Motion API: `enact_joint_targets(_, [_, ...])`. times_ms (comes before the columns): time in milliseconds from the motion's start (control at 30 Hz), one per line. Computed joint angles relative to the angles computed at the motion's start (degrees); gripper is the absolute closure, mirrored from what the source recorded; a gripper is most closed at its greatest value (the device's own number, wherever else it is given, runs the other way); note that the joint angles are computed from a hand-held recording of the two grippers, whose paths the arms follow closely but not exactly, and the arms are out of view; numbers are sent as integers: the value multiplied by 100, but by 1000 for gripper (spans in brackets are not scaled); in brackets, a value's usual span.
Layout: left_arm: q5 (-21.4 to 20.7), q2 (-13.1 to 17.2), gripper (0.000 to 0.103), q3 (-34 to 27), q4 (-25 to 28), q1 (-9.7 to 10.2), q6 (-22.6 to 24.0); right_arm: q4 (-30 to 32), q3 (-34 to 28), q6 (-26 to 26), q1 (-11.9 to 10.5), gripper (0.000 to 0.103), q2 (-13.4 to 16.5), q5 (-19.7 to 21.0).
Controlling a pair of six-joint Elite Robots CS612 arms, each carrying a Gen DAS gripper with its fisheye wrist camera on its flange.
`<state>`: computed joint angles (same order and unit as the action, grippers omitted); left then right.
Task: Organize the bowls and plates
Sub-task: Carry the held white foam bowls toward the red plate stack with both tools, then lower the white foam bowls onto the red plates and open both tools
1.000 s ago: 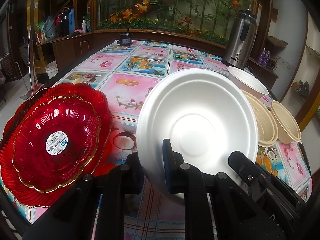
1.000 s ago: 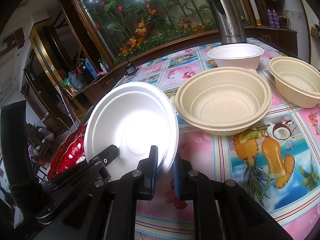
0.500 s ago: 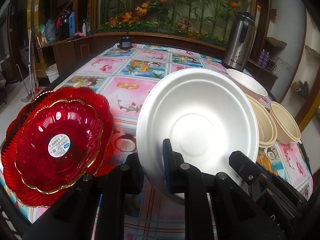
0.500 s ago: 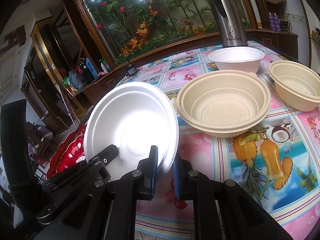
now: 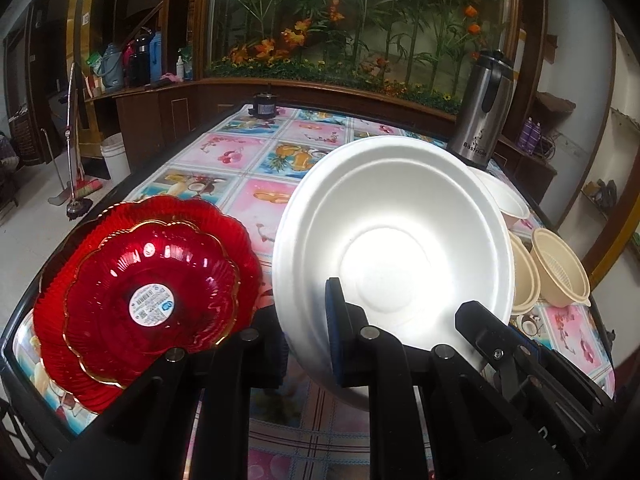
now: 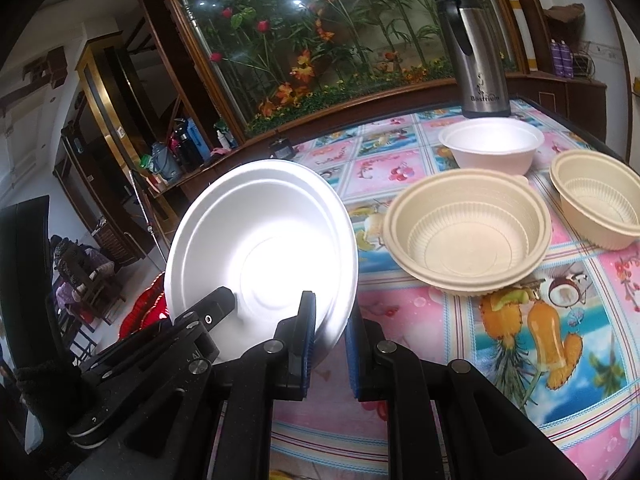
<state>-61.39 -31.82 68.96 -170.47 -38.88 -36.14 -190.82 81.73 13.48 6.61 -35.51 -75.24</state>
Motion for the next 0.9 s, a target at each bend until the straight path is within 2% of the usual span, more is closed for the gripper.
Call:
enact_joint_targets(267, [159,-184,89,297,-115,69,-276,126,-161,-265,107,90,5,148])
enact_joint_targets(567, [369,-462,89,757,-181,217,-808,573,-570,-769,321,90,83,494])
enact_joint_targets(900, [347,-570,88,932,257,378,-1412,1441,-1026,-1203,490,90,219,825])
